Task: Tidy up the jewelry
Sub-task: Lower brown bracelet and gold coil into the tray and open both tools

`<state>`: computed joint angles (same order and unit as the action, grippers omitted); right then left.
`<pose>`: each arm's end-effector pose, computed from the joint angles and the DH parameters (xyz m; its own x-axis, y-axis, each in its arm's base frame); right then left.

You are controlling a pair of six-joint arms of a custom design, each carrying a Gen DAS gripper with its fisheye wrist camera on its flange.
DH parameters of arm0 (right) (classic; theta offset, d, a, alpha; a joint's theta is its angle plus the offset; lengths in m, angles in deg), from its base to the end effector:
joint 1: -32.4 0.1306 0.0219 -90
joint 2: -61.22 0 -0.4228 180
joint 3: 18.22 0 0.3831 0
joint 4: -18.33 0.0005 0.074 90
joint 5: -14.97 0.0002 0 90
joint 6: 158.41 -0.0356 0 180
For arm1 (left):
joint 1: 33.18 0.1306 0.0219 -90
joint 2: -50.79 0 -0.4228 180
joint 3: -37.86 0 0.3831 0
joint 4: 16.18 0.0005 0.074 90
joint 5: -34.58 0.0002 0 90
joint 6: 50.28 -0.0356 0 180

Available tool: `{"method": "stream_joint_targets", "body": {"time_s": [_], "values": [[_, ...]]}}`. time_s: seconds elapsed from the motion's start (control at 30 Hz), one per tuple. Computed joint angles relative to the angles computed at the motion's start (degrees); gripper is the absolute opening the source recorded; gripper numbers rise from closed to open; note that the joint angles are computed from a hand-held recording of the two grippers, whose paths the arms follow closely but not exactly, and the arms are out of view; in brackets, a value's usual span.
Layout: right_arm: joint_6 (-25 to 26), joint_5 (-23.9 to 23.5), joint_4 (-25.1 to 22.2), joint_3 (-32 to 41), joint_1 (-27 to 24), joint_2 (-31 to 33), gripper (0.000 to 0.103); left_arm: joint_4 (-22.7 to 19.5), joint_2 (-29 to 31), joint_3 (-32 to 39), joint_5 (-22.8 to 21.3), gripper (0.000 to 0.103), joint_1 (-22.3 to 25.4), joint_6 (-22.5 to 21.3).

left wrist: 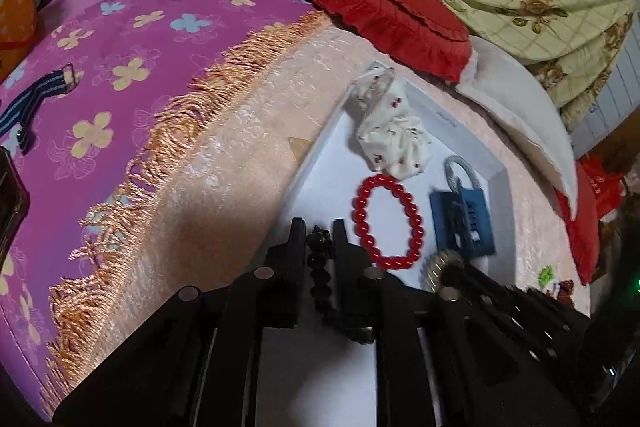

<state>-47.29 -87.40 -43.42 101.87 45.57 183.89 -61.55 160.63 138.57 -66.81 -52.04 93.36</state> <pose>0.6603 0.1618 0.3711 -0.7059 -0.5266 -0.4737 -0.6081 0.7935 0.0240 0.5763 -0.1899 0.3787 -0.6245 -0.6209 -0.4737 -0.4969 0.7839 -0.3723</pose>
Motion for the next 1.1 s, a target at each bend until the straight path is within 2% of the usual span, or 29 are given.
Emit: {"method": "stream_joint_targets", "body": {"time_s": [0.03, 0.13, 0.33, 0.37, 0.47, 0.57, 0.77, 0.93, 1.1], "values": [[-0.03, 0.37, 0.2, 0.17, 0.07, 0.13, 0.01, 0.36, -0.13, -0.05, 0.45, 0.026, -0.04, -0.15], [-0.56, -0.26, -0.62, 0.52, -0.15, 0.02, 0.01, 1.23, -0.83, 0.01, -0.31, 0.033, -0.78, -1.09], [-1.31, -3.32, 1.42, -4.42, -2.39, -4.71, 0.011, 0.71, -1.64, 0.8, -2.79, 0.035, -2.39, -1.78], [-1.42, -4.26, 1.96, -5.45, -3.1, -5.69, 0.014, 0.45, -1.68, 1.01, -3.51, 0.035, -2.69, -1.76], [-1.81, -5.85, 2.58, -7.18, -4.81, -7.36, 0.033, -0.26, -1.73, 1.57, -5.54, 0.035, -3.55, -1.47], [-3.13, -7.49, 3.61, -9.19, -6.63, -9.15, 0.033, -1.5, -1.33, 2.8, -7.21, 0.035, -4.38, -2.77], [-3.81, -12.95, 4.44, -15.5, -13.05, -14.39, 0.033, -3.17, -0.66, 4.82, -11.22, 0.035, -6.6, -4.66], [-4.64, -11.9, 6.34, -19.81, -20.59, -17.74, 0.034, -2.09, -0.75, 6.43, -13.66, 0.035, -9.24, -6.45], [-4.92, -10.09, 8.48, -21.45, -27.72, -19.02, 0.034, -0.85, -2.08, 7.42, -18.69, 0.035, -14.35, -11.39]]}}
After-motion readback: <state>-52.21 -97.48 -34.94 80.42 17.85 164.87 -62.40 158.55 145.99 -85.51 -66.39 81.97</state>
